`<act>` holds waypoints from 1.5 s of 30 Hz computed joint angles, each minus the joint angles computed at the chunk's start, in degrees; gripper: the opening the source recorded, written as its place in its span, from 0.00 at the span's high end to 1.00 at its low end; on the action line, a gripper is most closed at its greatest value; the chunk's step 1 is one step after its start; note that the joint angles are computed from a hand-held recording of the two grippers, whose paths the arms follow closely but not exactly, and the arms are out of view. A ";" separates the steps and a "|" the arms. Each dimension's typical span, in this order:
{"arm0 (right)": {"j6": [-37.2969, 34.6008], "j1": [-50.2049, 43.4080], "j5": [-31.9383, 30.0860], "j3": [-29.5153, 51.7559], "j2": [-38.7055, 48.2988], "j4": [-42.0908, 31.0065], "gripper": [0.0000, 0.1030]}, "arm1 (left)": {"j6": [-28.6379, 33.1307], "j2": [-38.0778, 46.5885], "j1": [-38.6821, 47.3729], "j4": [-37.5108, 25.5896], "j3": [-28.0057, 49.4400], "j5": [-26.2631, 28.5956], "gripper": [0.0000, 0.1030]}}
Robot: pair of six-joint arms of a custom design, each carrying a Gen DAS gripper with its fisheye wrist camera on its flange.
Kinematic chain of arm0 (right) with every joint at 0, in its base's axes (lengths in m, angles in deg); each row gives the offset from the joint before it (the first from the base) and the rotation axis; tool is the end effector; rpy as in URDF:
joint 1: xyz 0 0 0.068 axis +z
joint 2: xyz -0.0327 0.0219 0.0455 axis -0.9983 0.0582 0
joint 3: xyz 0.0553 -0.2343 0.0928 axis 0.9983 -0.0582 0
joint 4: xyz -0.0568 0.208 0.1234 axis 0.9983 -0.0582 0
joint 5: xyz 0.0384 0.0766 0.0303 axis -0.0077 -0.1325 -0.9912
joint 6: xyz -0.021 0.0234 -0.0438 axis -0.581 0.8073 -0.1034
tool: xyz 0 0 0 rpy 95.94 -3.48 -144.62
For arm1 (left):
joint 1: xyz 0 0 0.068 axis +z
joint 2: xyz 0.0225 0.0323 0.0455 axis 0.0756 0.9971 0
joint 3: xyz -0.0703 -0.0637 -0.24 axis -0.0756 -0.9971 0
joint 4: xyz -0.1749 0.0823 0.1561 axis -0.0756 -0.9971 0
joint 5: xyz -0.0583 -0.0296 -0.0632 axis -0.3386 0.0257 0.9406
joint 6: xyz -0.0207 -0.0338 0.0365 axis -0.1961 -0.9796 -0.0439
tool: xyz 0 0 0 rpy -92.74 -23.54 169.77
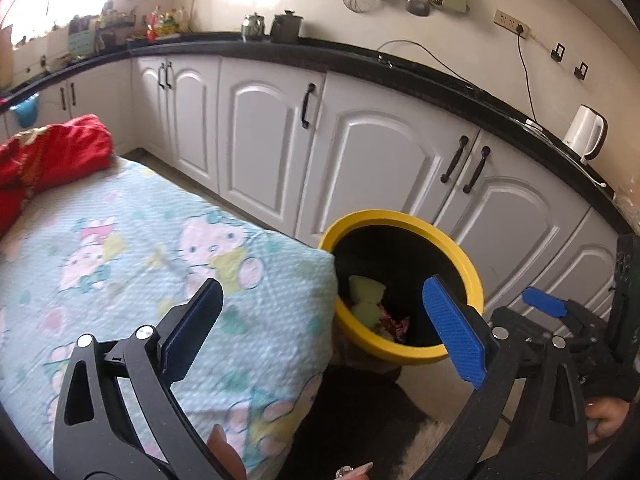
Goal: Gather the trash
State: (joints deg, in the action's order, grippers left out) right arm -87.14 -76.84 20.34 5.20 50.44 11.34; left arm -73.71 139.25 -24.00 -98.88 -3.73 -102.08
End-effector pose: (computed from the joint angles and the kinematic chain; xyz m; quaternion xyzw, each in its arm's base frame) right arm 0.2511 0.0549 0.2208 -0.1306 0.8929 0.1860 0.3886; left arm 0.2089 -0.0991 0.2501 -0.0581 0.9011 -0.0490 0.4268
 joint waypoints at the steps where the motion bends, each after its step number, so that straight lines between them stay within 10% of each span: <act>1: 0.51 0.80 1.00 -1.36 -1.93 0.88 0.06 | -0.51 -1.56 -0.73 -0.94 -0.66 -1.48 0.11; 21: 1.98 17.63 25.36 -24.55 -29.56 22.25 0.06 | -17.73 -21.67 -27.05 -15.69 -11.11 -35.14 0.11; 45: 1.67 20.41 29.02 -26.91 -29.53 25.49 0.06 | -21.76 -22.54 -30.08 -18.48 -11.28 -37.44 0.11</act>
State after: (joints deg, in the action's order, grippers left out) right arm -85.48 -56.42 49.37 -21.71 20.91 36.83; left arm -95.48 116.70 -54.09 -117.36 -15.01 -139.53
